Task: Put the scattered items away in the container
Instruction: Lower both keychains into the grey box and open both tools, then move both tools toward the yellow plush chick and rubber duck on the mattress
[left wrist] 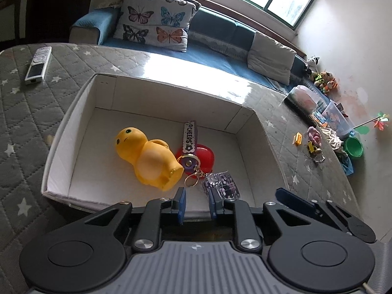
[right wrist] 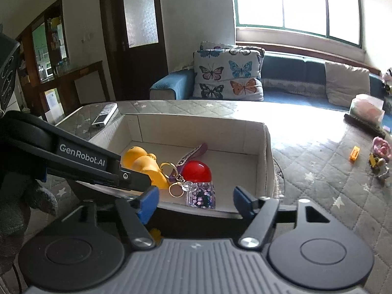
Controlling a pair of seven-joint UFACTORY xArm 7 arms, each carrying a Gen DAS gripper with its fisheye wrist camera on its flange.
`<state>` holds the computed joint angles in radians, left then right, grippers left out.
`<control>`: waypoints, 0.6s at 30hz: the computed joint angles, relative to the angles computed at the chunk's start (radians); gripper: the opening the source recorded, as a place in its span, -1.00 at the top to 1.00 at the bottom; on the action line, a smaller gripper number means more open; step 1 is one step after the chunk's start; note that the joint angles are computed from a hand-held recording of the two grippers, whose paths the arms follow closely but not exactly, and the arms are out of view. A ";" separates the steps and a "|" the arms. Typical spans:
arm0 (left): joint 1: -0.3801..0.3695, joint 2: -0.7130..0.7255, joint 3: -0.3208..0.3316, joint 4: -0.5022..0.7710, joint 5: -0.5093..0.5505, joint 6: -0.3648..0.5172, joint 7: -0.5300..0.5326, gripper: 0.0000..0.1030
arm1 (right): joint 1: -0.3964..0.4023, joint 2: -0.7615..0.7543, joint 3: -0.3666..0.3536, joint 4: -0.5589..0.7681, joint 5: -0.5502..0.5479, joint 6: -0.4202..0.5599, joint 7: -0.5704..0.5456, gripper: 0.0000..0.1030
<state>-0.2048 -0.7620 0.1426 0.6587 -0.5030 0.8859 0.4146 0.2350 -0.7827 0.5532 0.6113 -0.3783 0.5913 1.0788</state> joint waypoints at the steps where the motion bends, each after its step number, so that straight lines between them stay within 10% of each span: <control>1: 0.003 -0.016 -0.002 -0.011 0.001 -0.008 0.004 0.57 | 0.002 -0.009 0.006 -0.002 -0.002 0.007 0.004 -0.37; 18: 0.012 -0.217 0.015 -0.124 0.056 -0.016 0.008 0.48 | 0.044 -0.109 0.068 -0.022 0.025 0.074 0.081 -0.65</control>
